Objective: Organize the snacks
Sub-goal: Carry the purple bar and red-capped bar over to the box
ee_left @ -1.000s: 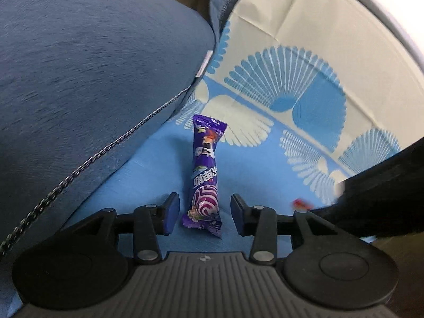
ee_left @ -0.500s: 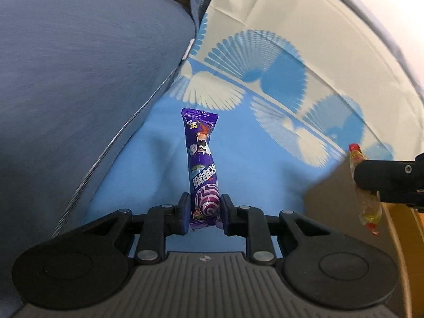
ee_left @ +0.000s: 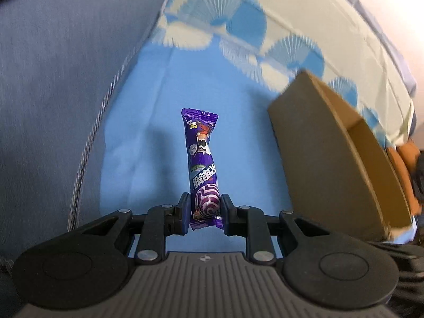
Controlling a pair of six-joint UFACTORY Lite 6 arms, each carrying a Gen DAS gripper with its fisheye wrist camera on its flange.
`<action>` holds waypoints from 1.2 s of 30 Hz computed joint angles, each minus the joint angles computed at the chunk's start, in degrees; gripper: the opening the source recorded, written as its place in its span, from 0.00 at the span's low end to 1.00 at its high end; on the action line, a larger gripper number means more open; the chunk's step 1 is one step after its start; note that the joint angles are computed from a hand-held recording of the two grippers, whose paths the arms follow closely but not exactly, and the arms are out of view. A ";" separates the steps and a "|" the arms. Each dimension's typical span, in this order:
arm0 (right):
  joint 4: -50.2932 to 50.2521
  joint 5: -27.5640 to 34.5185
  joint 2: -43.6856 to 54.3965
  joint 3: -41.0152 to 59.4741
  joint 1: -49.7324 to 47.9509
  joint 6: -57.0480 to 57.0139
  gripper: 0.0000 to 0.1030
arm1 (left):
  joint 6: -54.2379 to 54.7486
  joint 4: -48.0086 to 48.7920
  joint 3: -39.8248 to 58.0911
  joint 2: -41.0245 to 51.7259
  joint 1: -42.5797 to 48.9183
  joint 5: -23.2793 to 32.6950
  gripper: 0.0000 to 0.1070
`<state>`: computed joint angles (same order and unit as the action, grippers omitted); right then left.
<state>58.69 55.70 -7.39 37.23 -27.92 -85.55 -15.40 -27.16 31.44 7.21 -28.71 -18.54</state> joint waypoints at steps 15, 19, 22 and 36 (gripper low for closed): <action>11.18 -16.62 3.20 -9.04 8.29 -12.45 0.16 | 14.54 -15.89 5.87 6.32 -0.27 5.48 0.25; 12.88 -19.11 5.66 -8.59 10.32 -13.27 0.17 | 18.59 -19.94 7.19 7.56 -0.97 5.20 0.25; 12.51 -20.05 6.28 -8.61 10.47 -13.01 0.18 | 20.85 -21.77 7.89 8.28 -1.24 4.92 0.25; 11.82 -21.62 5.33 -9.47 11.68 -14.96 0.26 | 15.50 -17.04 7.39 8.26 -0.86 3.19 0.35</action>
<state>70.51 34.07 -2.05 27.75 -16.25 -100.51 0.10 -44.20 38.83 15.48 -29.58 -15.35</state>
